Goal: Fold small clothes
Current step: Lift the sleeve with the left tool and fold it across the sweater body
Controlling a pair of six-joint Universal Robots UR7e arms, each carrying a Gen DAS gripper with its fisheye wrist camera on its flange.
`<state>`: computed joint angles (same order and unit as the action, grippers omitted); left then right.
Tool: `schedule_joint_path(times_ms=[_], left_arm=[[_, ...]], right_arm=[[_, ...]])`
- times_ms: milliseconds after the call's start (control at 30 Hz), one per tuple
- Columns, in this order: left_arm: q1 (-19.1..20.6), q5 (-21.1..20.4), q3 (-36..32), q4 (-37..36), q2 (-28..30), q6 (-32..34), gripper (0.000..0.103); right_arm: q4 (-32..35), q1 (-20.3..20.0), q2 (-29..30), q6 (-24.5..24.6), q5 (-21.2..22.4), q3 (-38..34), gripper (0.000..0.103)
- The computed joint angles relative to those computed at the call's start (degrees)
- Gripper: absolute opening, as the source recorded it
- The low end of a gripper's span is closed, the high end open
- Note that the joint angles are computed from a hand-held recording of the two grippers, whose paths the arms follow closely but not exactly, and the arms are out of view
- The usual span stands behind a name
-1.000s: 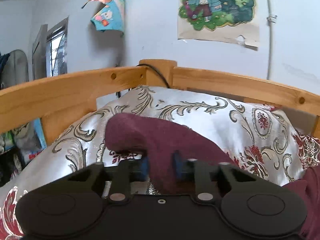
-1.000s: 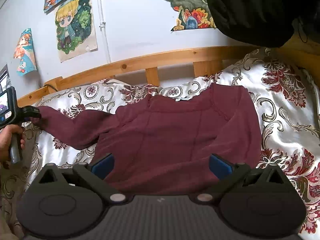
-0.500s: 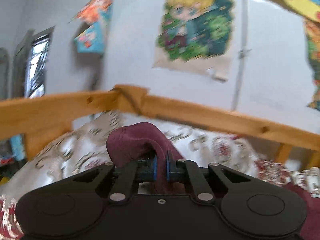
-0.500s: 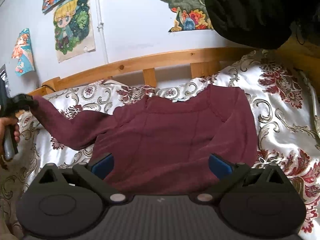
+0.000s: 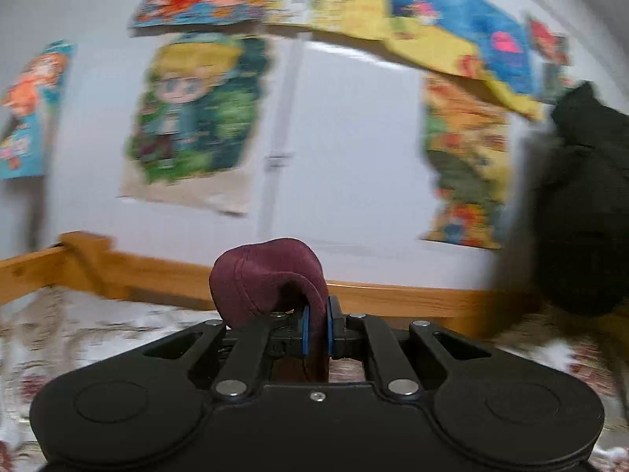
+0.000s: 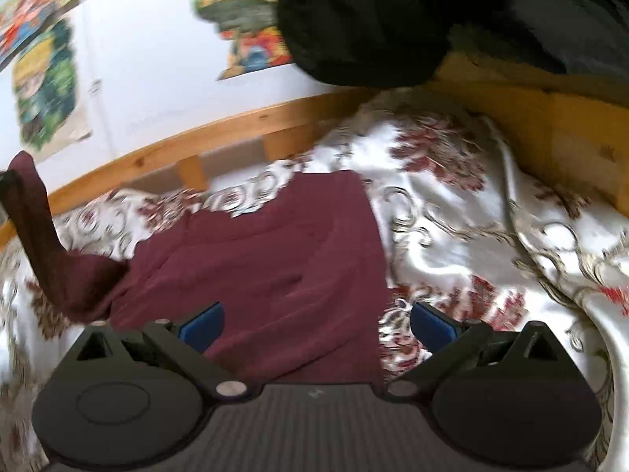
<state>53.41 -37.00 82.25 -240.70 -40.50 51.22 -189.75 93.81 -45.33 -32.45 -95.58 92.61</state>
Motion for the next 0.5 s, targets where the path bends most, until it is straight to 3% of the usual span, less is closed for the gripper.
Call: schedule_joint_path(times_ms=[300,500], left_arm=[[-1.52,-8.03,6.12,15.99,3.29,-17.63,0.008],[-0.55,-11.16,9.44,26.25,4.77,-26.94,0.008]], right_arm=[[1.68,-1.03,0.04,5.16,-0.87,-2.07,0.103],[0.75,-1.36,0.22,7.80,-1.82,-2.65,0.103]])
